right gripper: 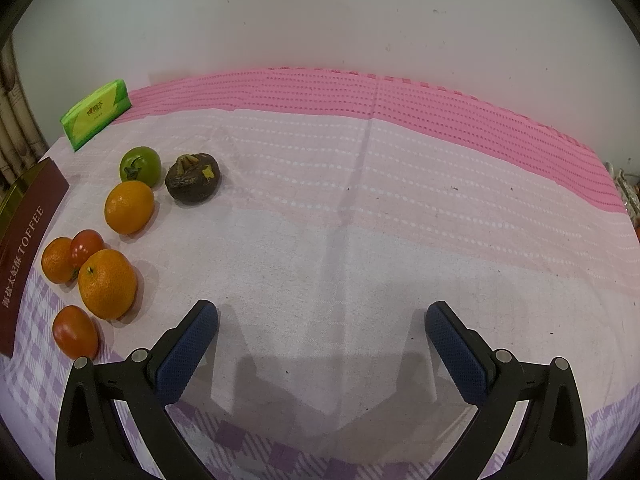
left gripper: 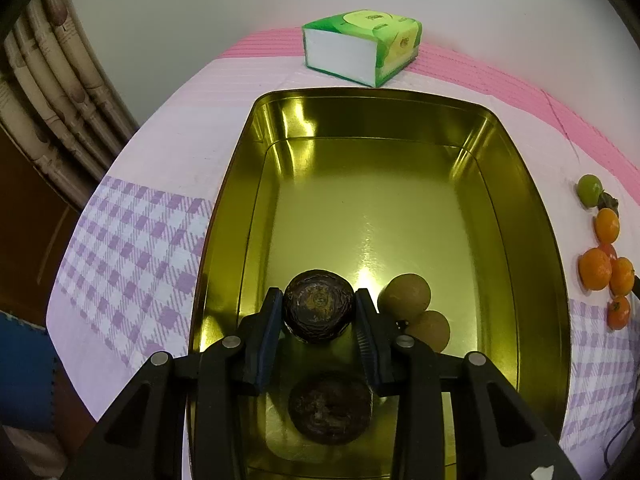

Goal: Organize fruits
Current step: 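Carry the dark brown fruit into the gold tin and open the left gripper, then move the right gripper to the red tomato and close on it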

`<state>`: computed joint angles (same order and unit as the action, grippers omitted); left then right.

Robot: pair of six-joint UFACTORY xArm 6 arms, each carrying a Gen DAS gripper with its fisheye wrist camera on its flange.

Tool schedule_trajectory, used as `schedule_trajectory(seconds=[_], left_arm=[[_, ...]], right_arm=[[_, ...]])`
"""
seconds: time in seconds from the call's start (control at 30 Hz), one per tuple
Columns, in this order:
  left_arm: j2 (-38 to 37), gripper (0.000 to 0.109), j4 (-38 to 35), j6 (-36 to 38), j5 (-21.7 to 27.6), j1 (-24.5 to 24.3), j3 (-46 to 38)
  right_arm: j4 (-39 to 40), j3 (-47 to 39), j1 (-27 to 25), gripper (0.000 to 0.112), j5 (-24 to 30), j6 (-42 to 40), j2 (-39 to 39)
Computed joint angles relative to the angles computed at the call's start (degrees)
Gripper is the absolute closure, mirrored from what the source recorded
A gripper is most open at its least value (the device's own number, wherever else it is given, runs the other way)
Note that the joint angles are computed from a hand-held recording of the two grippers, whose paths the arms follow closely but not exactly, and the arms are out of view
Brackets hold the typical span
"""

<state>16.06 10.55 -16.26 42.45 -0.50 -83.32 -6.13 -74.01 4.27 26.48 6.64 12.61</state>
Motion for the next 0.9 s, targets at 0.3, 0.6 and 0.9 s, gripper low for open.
schedule_trajectory(seconds=[0.3, 0.6, 0.9], left_arm=[[-0.8, 0.075, -1.6, 0.5, -0.2, 0.3, 0.7], [-2.0, 0.061, -1.0, 0.2, -1.6, 0.1, 1.4], [-2.9, 0.049, -0.1, -0.7, -2.3, -0.2, 1.6]], right_arm=[[0.2, -0.4, -0.1, 0.009, 2.1, -0.2, -0.4], [0.6, 2.6, 1.2, 0.009, 3.3, -0.5, -3.2], [5.9, 7.2, 5.2, 0.010, 5.2, -5.5, -7.9]])
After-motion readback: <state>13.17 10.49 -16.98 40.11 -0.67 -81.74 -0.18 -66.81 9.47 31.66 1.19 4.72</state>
